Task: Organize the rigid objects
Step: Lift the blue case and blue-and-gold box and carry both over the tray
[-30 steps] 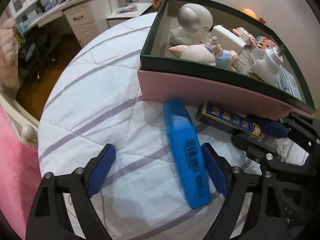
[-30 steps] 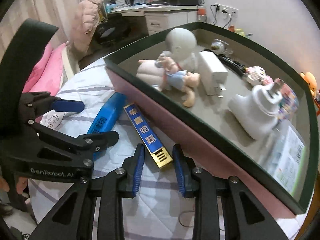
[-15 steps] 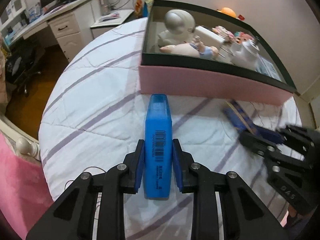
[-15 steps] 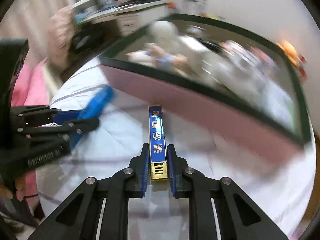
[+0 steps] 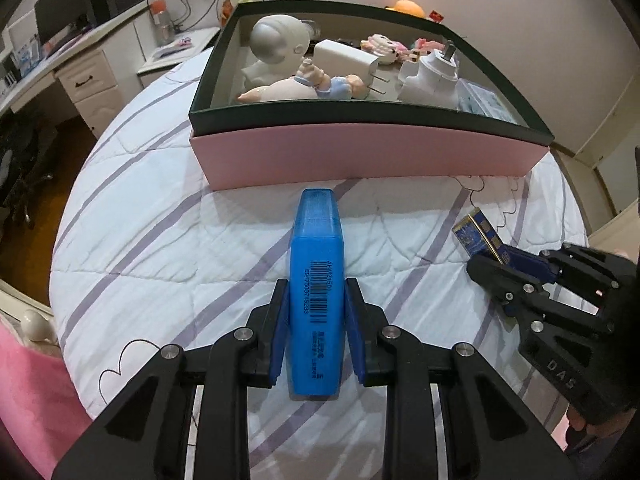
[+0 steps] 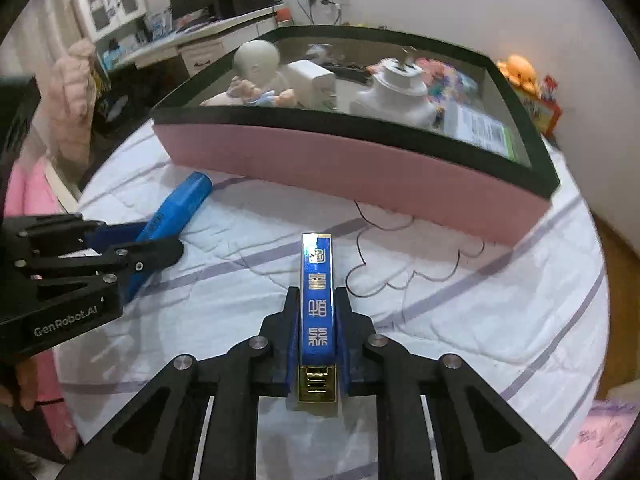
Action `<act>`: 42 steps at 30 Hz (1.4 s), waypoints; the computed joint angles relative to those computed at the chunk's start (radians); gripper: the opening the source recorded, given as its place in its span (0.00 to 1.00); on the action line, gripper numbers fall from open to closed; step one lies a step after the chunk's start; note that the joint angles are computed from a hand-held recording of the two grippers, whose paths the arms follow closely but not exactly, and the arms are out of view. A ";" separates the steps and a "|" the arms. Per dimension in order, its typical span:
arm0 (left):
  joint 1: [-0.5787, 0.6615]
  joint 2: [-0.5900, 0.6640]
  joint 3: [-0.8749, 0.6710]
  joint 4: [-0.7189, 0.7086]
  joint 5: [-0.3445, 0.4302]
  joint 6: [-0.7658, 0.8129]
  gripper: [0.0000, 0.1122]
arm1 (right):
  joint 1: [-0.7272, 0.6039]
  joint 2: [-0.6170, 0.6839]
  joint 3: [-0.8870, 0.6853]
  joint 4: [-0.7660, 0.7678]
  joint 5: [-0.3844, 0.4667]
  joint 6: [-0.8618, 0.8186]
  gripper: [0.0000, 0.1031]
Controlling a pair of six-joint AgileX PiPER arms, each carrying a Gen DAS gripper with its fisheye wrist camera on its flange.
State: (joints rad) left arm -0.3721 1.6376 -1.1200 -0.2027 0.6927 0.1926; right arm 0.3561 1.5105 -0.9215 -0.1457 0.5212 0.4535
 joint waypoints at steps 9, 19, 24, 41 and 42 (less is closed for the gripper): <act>-0.036 -0.015 0.026 0.074 -0.034 -0.070 0.23 | 0.023 -0.029 -0.005 -0.039 0.041 0.077 0.15; -0.065 -0.127 0.071 0.071 -0.042 -0.074 0.23 | 0.082 -0.191 0.026 -0.189 0.112 0.242 0.15; -0.085 -0.254 0.099 0.133 -0.051 -0.129 0.23 | 0.185 -0.297 0.022 -0.357 0.212 0.416 0.15; -0.143 -0.581 0.120 0.337 -0.060 -0.327 0.24 | 0.696 -0.477 -0.055 -0.798 0.662 0.884 0.15; -0.149 -0.576 0.113 0.345 -0.059 -0.334 0.24 | 0.695 -0.478 -0.055 -0.796 0.661 0.884 0.15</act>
